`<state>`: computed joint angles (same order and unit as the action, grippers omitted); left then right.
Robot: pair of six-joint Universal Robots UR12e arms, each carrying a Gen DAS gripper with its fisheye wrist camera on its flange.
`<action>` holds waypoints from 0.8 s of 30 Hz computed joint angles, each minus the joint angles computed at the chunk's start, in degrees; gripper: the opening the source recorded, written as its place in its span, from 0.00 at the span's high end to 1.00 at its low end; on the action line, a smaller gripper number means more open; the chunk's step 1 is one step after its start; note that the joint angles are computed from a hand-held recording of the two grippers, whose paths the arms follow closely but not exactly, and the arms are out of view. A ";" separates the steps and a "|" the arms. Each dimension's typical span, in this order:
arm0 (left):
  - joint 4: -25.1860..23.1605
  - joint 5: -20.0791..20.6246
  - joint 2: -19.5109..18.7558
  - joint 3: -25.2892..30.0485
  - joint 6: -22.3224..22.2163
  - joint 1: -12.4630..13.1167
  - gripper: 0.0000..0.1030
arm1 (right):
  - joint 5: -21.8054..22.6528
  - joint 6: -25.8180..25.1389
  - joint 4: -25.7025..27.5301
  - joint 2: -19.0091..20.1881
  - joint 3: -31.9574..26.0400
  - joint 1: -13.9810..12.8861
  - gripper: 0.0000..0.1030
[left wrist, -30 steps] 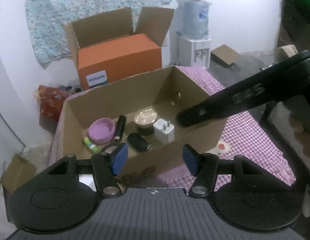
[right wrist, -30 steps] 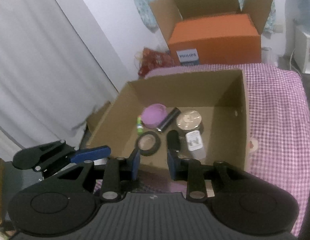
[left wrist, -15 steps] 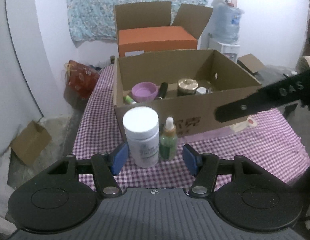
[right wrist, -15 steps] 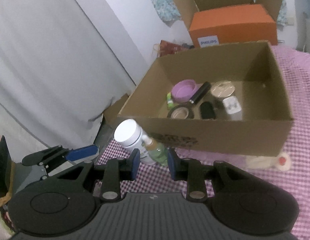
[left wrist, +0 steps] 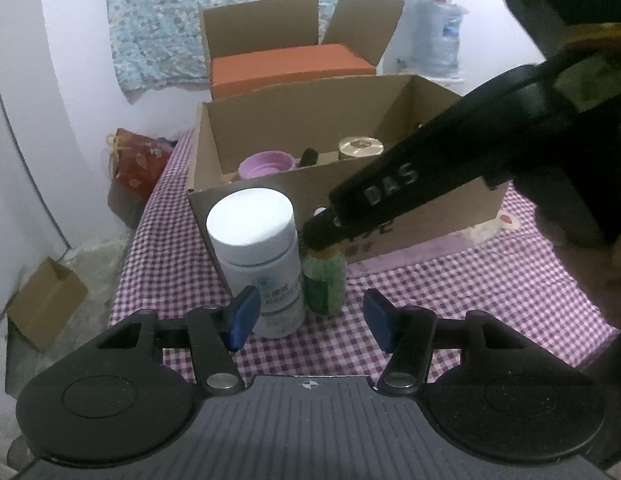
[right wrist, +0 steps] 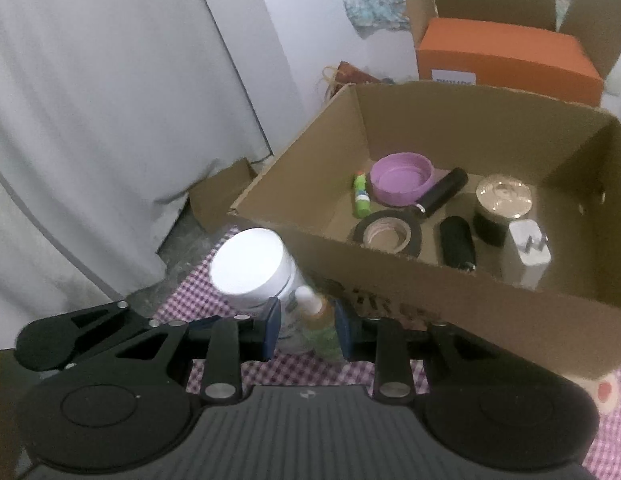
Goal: Organize rigid objects
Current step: 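Move the right tool to the green dropper bottle and grasp its cap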
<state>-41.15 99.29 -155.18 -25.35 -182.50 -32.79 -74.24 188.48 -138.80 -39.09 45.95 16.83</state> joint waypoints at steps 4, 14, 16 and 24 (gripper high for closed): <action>0.18 -0.76 -0.12 0.03 0.02 0.19 0.44 | -0.97 -1.14 1.77 1.37 -2.25 0.15 0.72; -0.08 -1.02 -0.59 0.88 0.14 0.16 0.44 | -2.41 -4.19 -1.71 1.56 -1.14 0.40 0.79; -0.06 -1.08 -0.71 1.07 0.54 0.08 0.44 | -3.45 -4.30 -2.61 0.88 0.01 0.49 0.80; -2.37 -4.29 -2.73 4.93 4.44 -0.25 0.44 | -3.22 -3.79 -4.63 -2.90 5.54 -0.20 0.80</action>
